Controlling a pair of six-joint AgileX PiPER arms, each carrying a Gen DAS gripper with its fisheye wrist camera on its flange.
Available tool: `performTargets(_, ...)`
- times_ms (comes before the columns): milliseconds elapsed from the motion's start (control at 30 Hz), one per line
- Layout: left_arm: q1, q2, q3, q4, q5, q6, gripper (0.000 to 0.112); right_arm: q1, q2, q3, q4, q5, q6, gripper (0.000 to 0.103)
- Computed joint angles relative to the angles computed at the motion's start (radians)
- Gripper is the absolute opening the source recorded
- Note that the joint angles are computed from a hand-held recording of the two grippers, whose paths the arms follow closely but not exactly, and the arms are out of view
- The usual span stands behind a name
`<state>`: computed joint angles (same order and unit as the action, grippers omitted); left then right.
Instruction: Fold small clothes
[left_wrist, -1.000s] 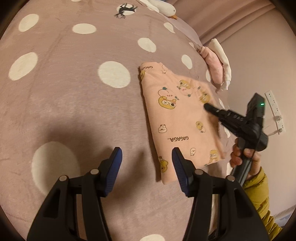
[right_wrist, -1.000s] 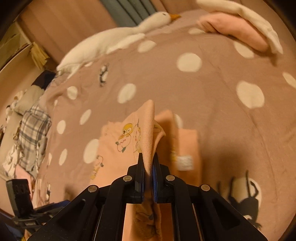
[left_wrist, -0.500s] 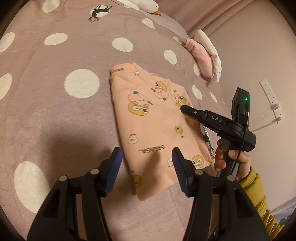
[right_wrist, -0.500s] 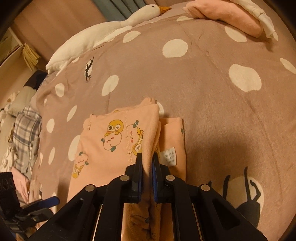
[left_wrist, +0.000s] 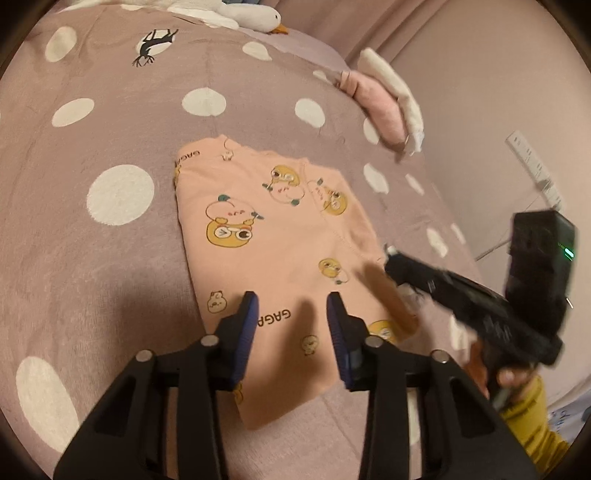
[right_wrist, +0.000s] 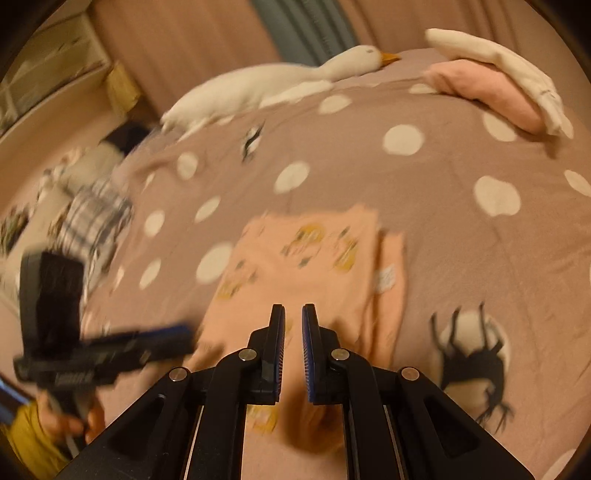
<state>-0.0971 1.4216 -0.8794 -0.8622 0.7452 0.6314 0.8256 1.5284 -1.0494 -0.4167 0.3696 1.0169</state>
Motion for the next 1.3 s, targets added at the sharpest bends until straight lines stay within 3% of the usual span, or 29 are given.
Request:
performTargets(233, -0.041, 0.065, -0.001, 0.04, -0.04, -0.004, 0.034, 0.058, 0.076, -0.002, -0.041, 0.089, 0.003, 0.008)
performTargets(367, -0.043, 0.071, -0.011, 0.053, -0.037, -0.007, 0.033, 0.024, 0.081, 0.053, -0.004, 0.01, -0.014, 0.007)
performTargets(500, -0.053, 0.067, -0.057, 0.101, -0.046, -0.056, 0.033, 0.031, 0.069, 0.047, 0.0, 0.027, -0.009, 0.007)
performTargets(733, -0.064, 0.187, -0.233, 0.176, -0.063, -0.168, 0.033, 0.077, 0.025, 0.063, -0.143, -0.032, 0.116, 0.007)
performTargets(967, -0.053, 0.355, -0.364, 0.216, -0.077, -0.251, 0.031, 0.083, 0.133, -0.032, 0.132, -0.083, -0.211, 0.007)
performTargets(1133, -0.071, 0.383, -0.388, 0.277, -0.1, -0.26, 0.032, 0.071, 0.206, -0.067, 0.351, -0.052, -0.412, 0.007)
performTargets(1300, -0.056, 0.34, -0.36, 0.262, -0.101, -0.244, 0.031, 0.067, 0.143, -0.02, 0.419, -0.084, -0.483, 0.007)
